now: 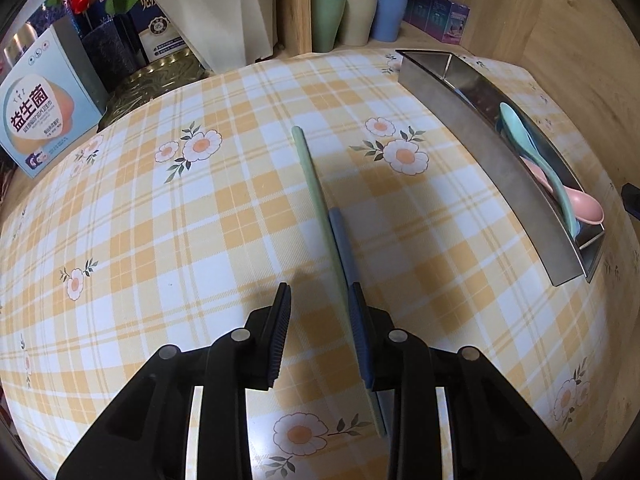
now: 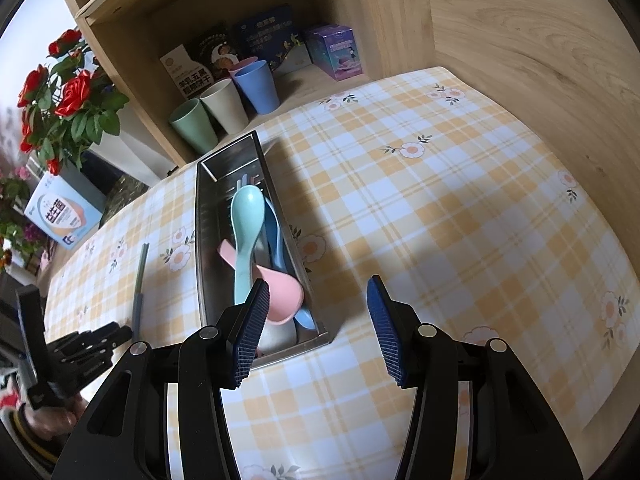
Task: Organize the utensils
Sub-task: 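Move the left tool to the green chopstick and grasp it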
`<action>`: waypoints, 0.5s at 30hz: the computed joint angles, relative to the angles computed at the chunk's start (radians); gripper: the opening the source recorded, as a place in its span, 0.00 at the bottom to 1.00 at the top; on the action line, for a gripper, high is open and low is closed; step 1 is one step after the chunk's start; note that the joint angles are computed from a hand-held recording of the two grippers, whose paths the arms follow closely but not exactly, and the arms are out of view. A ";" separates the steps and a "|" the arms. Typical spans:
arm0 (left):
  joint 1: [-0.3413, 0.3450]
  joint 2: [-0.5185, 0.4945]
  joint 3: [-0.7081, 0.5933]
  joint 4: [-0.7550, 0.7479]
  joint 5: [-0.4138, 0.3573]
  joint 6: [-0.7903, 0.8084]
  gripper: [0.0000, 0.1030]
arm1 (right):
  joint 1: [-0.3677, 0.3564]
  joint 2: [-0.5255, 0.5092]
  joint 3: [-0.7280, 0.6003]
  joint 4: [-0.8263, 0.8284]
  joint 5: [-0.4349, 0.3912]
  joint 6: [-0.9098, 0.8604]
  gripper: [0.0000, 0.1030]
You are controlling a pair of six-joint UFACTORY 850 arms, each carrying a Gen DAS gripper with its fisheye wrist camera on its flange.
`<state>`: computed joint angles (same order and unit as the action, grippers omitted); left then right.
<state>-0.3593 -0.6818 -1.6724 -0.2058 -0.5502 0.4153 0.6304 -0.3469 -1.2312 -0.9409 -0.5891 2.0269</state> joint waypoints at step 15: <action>-0.026 -0.053 -0.072 0.067 -0.003 -0.081 0.28 | 0.002 -0.007 -0.005 0.015 -0.002 -0.012 0.48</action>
